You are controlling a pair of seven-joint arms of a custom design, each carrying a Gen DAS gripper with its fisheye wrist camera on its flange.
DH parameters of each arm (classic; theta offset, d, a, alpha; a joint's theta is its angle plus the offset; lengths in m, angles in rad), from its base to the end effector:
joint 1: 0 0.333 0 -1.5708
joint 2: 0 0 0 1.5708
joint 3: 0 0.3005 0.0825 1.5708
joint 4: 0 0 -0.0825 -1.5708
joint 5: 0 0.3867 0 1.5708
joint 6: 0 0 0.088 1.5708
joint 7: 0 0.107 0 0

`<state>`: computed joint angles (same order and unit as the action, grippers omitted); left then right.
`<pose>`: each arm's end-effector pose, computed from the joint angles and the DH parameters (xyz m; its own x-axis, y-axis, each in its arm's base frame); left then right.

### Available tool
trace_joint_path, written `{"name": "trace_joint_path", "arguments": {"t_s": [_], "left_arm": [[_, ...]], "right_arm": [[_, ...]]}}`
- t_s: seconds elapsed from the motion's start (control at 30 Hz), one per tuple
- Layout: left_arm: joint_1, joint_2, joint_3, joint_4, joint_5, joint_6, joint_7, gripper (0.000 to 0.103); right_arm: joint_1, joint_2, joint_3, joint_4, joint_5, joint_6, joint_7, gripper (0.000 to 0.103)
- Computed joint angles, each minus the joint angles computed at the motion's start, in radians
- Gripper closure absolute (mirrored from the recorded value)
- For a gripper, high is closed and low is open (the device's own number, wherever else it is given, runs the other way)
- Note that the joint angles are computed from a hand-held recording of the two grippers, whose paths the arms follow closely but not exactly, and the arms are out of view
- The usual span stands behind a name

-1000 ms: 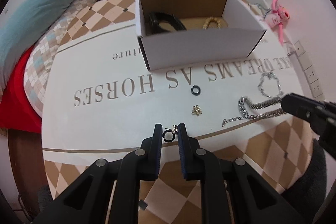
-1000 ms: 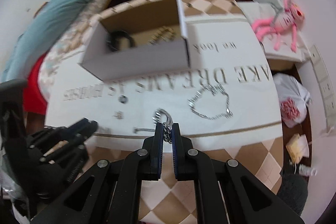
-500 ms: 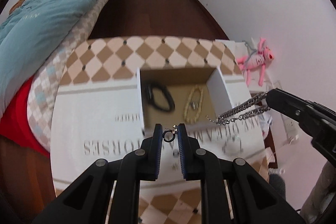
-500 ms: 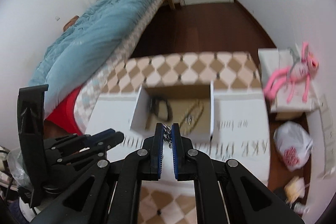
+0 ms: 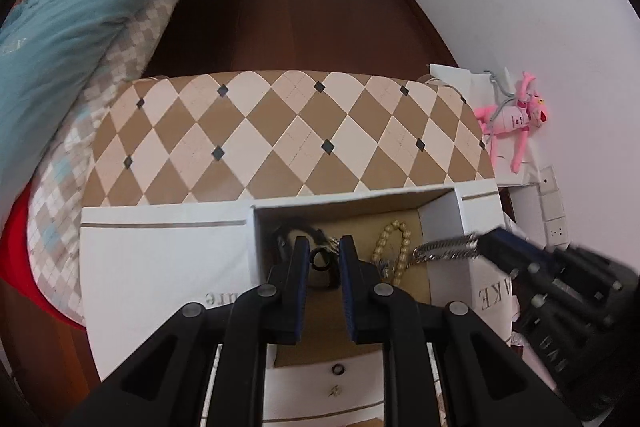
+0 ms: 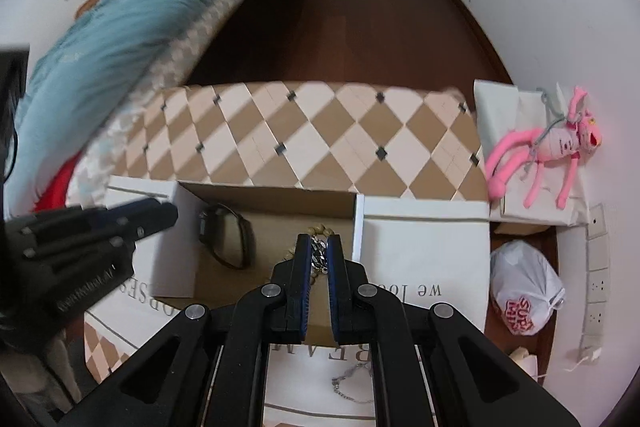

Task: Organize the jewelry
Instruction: 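Carry the ring and chain bracelet into the box and open both tools, then lift both open tools out of the box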

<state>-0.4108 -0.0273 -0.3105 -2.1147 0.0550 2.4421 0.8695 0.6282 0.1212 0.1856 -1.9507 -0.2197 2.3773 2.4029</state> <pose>0.4283 -0.3777 0.4458 -0.0839 -0.9802 0.1796 -0.9537 0.0268 -0.2996 0.4249 0.4419 0.4337 0.1279 -0.9866 -0.1009 -0.9428 -0.0894 -0.3212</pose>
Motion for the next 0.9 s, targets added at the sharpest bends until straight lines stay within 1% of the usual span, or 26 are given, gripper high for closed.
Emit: {"name": "trace_joint_path", "arguments": {"t_s": [0.03, 0.1, 0.13, 0.17, 0.2, 0.23, 0.27, 0.3, 0.33, 0.37, 0.4, 0.43, 0.47, 0.53, 0.67, 0.77, 0.9], "left_arm": [[0.001, 0.019, 0.002, 0.02, -0.013, -0.013, 0.006, 0.089], [0.006, 0.042, 0.005, 0.043, -0.05, -0.029, 0.017, 0.083], [0.009, 0.051, 0.006, 0.051, -0.055, -0.037, 0.012, 0.071], [0.011, 0.05, 0.007, 0.05, -0.056, -0.033, 0.006, 0.053], [0.014, 0.044, 0.008, 0.042, -0.055, -0.023, -0.002, 0.043], [0.015, 0.033, 0.008, 0.028, -0.044, -0.009, -0.017, 0.03], [0.017, 0.025, 0.009, 0.019, -0.032, -0.001, -0.03, 0.029], [0.018, 0.013, 0.009, 0.007, -0.01, 0.001, -0.052, 0.028], [0.019, 0.006, 0.009, 0.003, 0.014, -0.01, -0.074, 0.023], [0.019, -0.002, 0.008, -0.005, 0.035, -0.016, -0.091, 0.011], [0.019, -0.012, 0.007, -0.015, 0.066, -0.024, -0.116, 0.005], [0.019, -0.024, 0.002, -0.025, 0.116, -0.039, -0.156, 0.0], [0.019, -0.034, 0.0, -0.035, 0.15, -0.047, -0.182, 0.0], [0.017, -0.058, -0.007, -0.062, 0.202, -0.06, -0.232, 0.0], [0.011, -0.103, -0.018, -0.116, 0.265, -0.066, -0.301, 0.0], [0.005, -0.123, -0.02, -0.143, 0.271, -0.063, -0.315, 0.0], [0.0, -0.14, -0.025, -0.157, 0.283, -0.067, -0.336, 0.0]], "right_arm": [[-0.006, 0.008, -0.001, 0.0, 0.023, 0.003, -0.009, 0.094], [-0.023, 0.03, 0.0, 0.009, 0.109, -0.015, -0.054, 0.093], [-0.029, 0.034, 0.0, 0.006, 0.146, -0.013, -0.072, 0.09], [-0.032, 0.034, -0.002, 0.0, 0.165, -0.006, -0.08, 0.079], [-0.032, 0.027, -0.005, -0.01, 0.17, -0.003, -0.075, 0.069], [-0.03, 0.02, -0.007, -0.019, 0.166, 0.001, -0.071, 0.054], [-0.028, 0.014, -0.008, -0.028, 0.155, 0.006, -0.065, 0.047], [-0.025, 0.005, -0.01, -0.036, 0.136, 0.005, -0.052, 0.047], [-0.024, -0.001, -0.01, -0.041, 0.126, 0.006, -0.044, 0.047], [-0.022, -0.009, -0.01, -0.046, 0.111, 0.0, -0.031, 0.044], [-0.019, -0.011, -0.01, -0.044, 0.086, -0.017, -0.01, 0.04], [-0.017, -0.014, -0.01, -0.042, 0.062, -0.029, 0.01, 0.026], [-0.011, -0.014, -0.009, -0.035, 0.023, -0.049, 0.035, 0.013], [0.003, -0.005, -0.005, -0.015, -0.052, -0.101, 0.076, 0.006], [0.018, 0.01, 0.003, -0.003, -0.093, -0.142, 0.098, 0.006], [0.022, 0.009, 0.005, -0.018, -0.091, -0.135, 0.11, 0.002], [0.027, 0.001, 0.006, -0.031, -0.105, -0.133, 0.139, 0.002]]}}
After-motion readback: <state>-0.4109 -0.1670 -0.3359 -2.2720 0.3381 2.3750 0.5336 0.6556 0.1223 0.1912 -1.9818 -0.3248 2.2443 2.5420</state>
